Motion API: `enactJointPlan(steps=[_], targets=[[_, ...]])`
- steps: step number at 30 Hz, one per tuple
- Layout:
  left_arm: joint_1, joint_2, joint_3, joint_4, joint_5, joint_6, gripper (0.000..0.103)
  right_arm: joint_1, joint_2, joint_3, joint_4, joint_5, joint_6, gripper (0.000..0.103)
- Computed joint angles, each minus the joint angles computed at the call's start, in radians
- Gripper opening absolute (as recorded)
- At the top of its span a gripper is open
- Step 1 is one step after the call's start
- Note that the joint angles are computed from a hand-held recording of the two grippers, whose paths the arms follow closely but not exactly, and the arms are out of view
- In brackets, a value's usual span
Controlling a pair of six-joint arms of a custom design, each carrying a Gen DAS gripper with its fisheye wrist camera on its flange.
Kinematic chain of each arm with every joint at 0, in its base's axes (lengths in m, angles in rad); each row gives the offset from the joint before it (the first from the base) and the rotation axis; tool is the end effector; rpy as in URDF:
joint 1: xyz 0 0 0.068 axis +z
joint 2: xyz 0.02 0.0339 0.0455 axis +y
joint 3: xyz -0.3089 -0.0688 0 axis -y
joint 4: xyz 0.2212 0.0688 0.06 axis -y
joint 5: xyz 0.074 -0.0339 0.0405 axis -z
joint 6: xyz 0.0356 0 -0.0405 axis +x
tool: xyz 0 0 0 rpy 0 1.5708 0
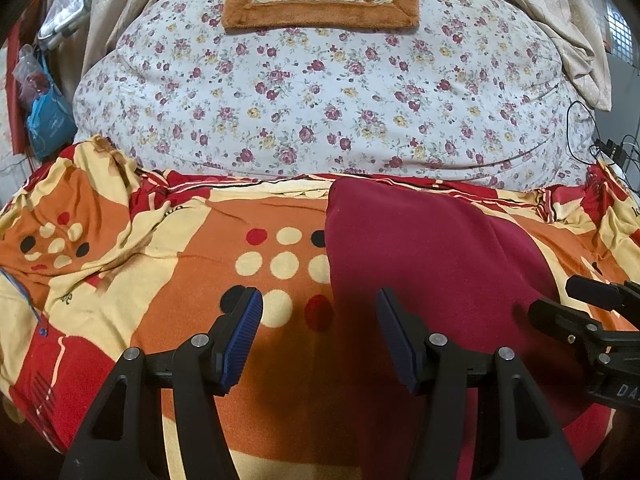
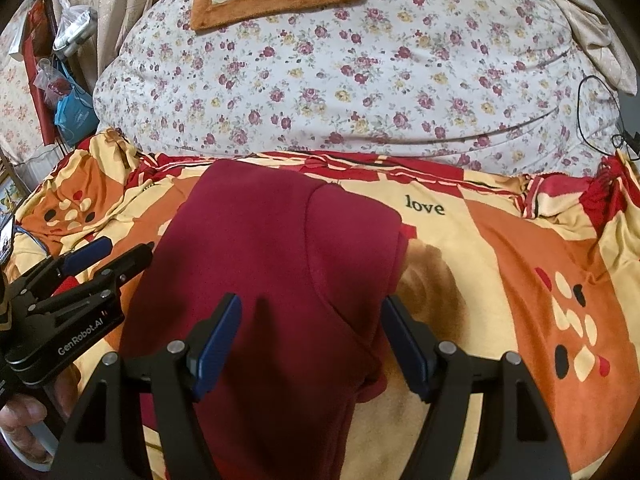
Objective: Fold small clothes
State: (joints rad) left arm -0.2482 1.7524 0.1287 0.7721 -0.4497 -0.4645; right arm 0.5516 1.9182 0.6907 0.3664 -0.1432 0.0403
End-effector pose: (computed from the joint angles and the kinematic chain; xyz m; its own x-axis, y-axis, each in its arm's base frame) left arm 0.1917 -0.0326 0.1135 -0.6268 -0.2574 -0.7355 -0.3771 0.9262 -0.0027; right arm 0.2761 0.1758 0.1330 -0.6696 -0.3652 -0.6467 -0.5714 0.8096 0.1344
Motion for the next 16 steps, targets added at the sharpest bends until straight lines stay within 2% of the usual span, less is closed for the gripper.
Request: enactJointPlan(steps=[16], targets=[[0.008,0.0,-0.026,0.046,0.024,-0.005,0.049,0.008,0.003,0.001,-0.011,-0.011,-0.006,0.076]])
